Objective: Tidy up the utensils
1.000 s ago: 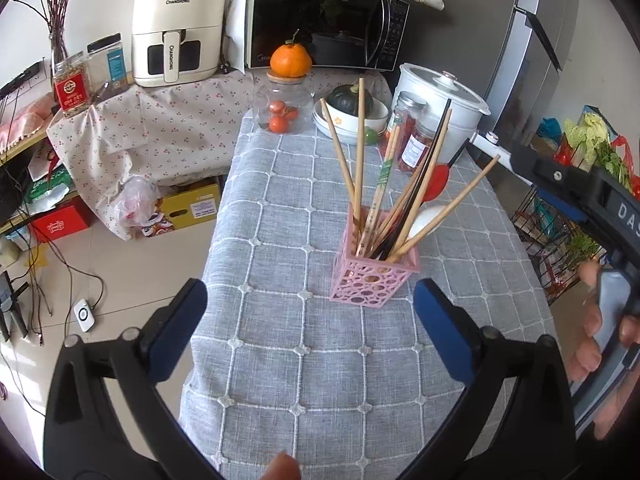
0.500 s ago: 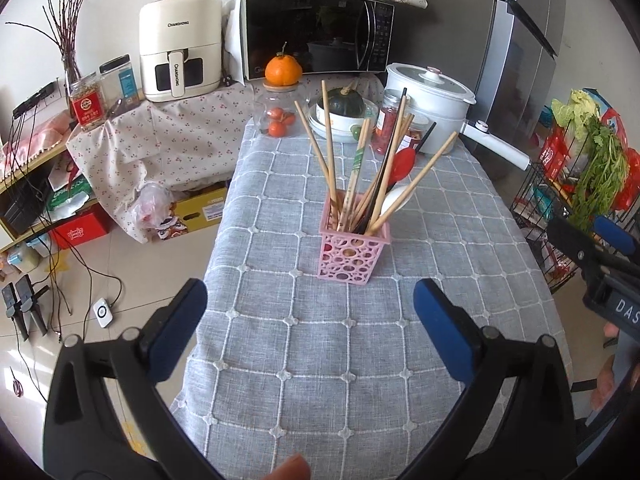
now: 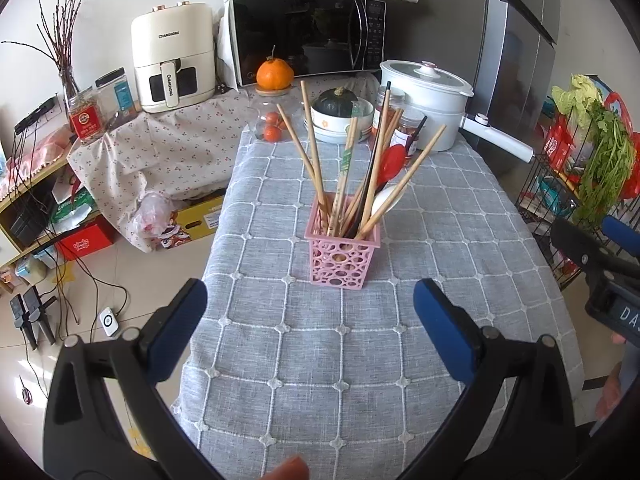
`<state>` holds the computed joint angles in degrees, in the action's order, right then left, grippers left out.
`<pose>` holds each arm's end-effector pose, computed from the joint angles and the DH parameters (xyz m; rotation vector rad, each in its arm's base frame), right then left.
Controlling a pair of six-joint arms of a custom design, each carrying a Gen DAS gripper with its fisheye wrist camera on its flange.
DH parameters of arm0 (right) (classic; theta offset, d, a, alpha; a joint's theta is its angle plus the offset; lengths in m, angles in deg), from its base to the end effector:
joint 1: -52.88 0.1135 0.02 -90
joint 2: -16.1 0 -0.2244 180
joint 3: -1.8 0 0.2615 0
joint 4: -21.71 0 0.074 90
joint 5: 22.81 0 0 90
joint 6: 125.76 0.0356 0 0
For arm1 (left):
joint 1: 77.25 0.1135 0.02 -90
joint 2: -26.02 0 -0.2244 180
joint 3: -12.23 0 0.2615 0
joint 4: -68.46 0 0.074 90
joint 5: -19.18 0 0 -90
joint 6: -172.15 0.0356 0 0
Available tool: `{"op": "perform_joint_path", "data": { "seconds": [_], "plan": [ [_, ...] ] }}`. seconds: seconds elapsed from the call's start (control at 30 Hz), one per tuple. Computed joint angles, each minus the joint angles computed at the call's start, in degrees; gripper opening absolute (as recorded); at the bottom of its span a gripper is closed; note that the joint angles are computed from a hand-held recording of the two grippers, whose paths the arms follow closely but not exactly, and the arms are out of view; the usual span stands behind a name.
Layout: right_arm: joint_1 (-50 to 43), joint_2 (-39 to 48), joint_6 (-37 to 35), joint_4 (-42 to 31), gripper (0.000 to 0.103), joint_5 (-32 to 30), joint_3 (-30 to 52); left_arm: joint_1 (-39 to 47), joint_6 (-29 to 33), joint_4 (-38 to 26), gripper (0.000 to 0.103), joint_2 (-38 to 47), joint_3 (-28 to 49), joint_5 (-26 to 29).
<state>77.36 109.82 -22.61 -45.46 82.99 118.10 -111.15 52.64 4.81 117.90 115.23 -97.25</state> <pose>0.3254 0.1375 0.3618 -0.0945 2.3105 0.0083 0.2980 -0.1811 0.3042 -0.0972 2.3599 0.0507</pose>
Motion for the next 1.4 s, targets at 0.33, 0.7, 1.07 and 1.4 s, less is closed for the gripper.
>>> {"op": "perform_joint_path", "data": {
  "seconds": [0.33,0.7,1.07,1.4],
  "plan": [
    [0.36,-0.11,-0.46,0.26,0.103,-0.51,-0.38,-0.84,-0.14,-0.28,0.102,0.91,0.87,-0.38],
    [0.34,0.09,-0.41,-0.03,0.103,-0.53,-0.22,-0.76,-0.31,0.15,0.102,0.61,0.55,-0.35],
    [0.37,0.10,-0.42,0.05,0.103,-0.59,-0.40,-0.80,-0.34,0.11,0.102,0.59,0.54,-0.42],
    [0.31,0.11,-0.50,0.02,0.103,-0.59,-0.40,-0.77,-0.33,0.11,0.102,0.54,0.48,-0.29]
  ]
}}
